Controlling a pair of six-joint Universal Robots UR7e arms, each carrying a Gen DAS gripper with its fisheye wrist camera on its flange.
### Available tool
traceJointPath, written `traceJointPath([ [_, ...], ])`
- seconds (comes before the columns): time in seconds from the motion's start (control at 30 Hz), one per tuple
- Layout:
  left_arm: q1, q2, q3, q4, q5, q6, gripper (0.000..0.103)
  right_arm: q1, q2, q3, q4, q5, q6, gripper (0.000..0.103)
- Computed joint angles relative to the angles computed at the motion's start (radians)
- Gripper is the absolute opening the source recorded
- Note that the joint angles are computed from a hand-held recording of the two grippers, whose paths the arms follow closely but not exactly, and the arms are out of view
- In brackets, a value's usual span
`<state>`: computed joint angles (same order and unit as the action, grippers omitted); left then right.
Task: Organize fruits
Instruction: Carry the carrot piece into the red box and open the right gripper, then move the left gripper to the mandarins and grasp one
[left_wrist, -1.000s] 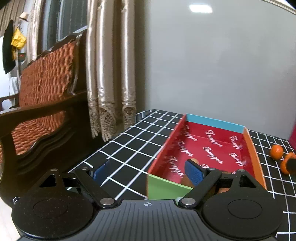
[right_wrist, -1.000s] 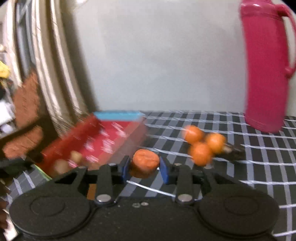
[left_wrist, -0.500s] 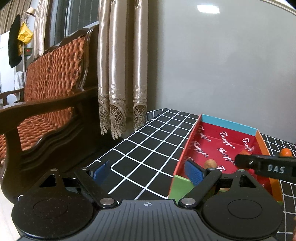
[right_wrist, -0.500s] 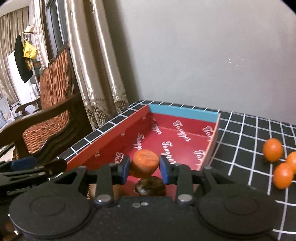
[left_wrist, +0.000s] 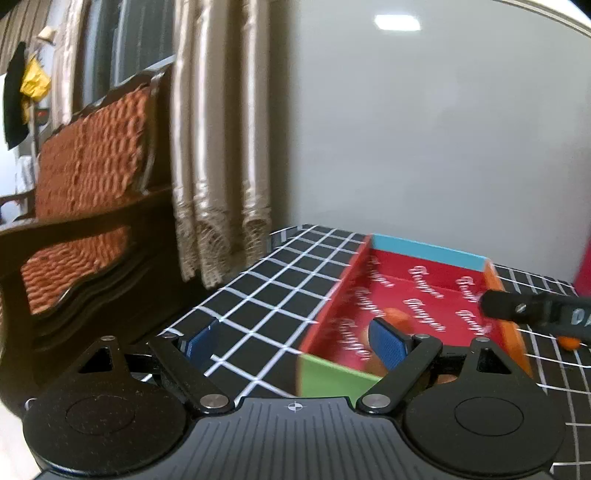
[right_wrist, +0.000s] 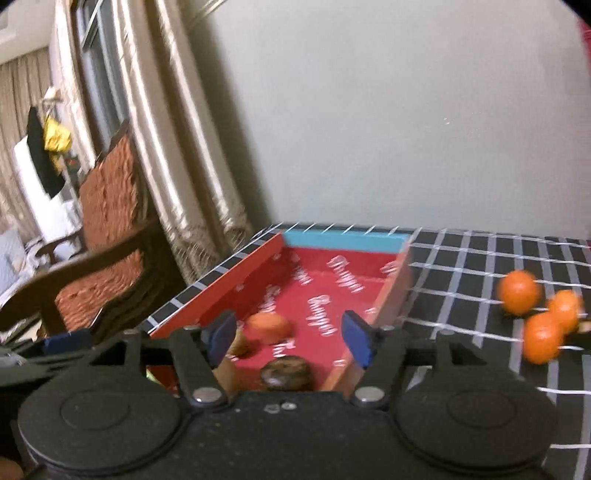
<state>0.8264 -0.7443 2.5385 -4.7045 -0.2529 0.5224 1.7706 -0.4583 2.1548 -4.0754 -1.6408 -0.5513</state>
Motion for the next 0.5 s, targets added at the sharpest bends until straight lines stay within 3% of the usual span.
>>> traceJointPath([
  [0.33,-0.094,0.151,-0.053,0.07,-0.065,-0.051,0.087,-0.129,-0.122,0.169,-0.221,-0.022,0.02,0.071],
  [0.5,-0.116,0.208,-0.1,0.198,-0.115,-0.12,0.087,-0.201,-0.148,0.24,-0.328,-0.023,-0.005,0.083],
])
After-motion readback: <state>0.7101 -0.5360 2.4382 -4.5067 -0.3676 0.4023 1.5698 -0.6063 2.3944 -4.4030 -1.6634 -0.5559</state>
